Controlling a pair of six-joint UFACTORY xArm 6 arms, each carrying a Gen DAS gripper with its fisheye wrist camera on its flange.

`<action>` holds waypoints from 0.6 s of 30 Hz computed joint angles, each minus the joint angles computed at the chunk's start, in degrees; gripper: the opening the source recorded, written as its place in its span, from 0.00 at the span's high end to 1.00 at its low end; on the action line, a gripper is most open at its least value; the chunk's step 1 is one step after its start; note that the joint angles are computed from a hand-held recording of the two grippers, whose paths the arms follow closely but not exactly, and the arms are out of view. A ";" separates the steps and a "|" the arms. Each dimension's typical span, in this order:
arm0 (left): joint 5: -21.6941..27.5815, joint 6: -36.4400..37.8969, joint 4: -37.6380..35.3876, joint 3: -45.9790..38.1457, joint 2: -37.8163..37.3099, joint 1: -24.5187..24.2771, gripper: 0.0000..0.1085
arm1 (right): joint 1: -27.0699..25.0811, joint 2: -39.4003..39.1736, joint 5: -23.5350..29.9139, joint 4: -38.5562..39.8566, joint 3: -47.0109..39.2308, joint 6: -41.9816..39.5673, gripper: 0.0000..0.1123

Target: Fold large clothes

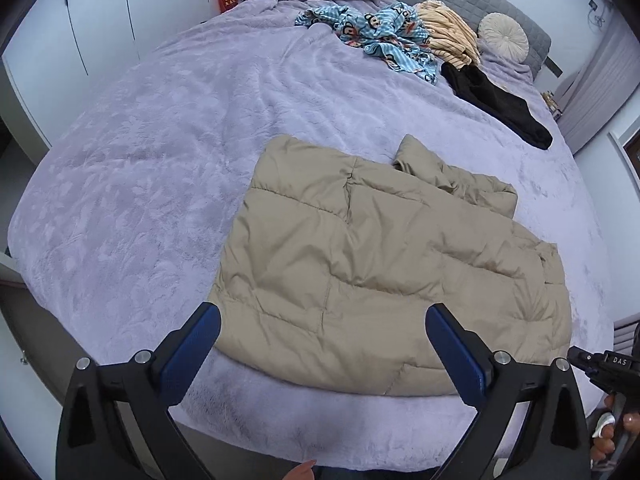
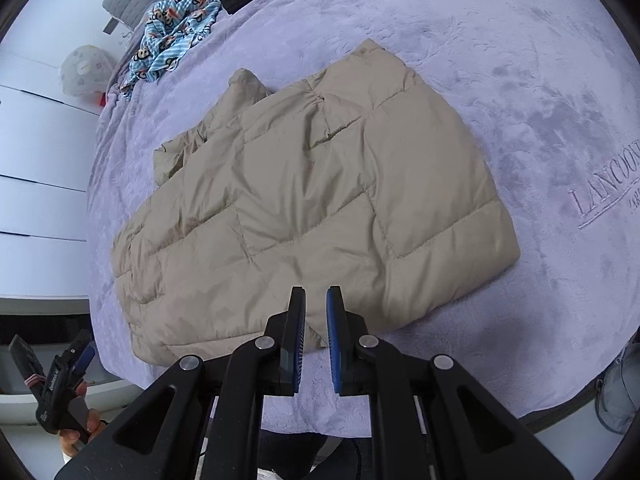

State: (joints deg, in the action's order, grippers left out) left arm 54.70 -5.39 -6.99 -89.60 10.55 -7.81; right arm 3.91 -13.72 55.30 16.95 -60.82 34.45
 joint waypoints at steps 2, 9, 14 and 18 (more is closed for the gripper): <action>0.97 -2.96 3.30 1.82 -2.01 -0.62 0.06 | 0.06 -1.39 -0.47 1.00 1.81 -0.63 0.74; 2.72 -5.07 10.34 7.62 -7.16 -1.05 0.06 | 2.65 -4.81 -1.65 3.87 6.67 -1.38 0.46; 2.72 -2.53 10.00 5.80 -5.06 -0.28 0.06 | 5.05 -4.40 -5.44 2.16 6.67 1.46 0.25; 2.82 1.08 8.90 2.00 -1.41 1.25 0.06 | 7.68 -0.51 -7.18 -1.97 2.56 5.78 0.25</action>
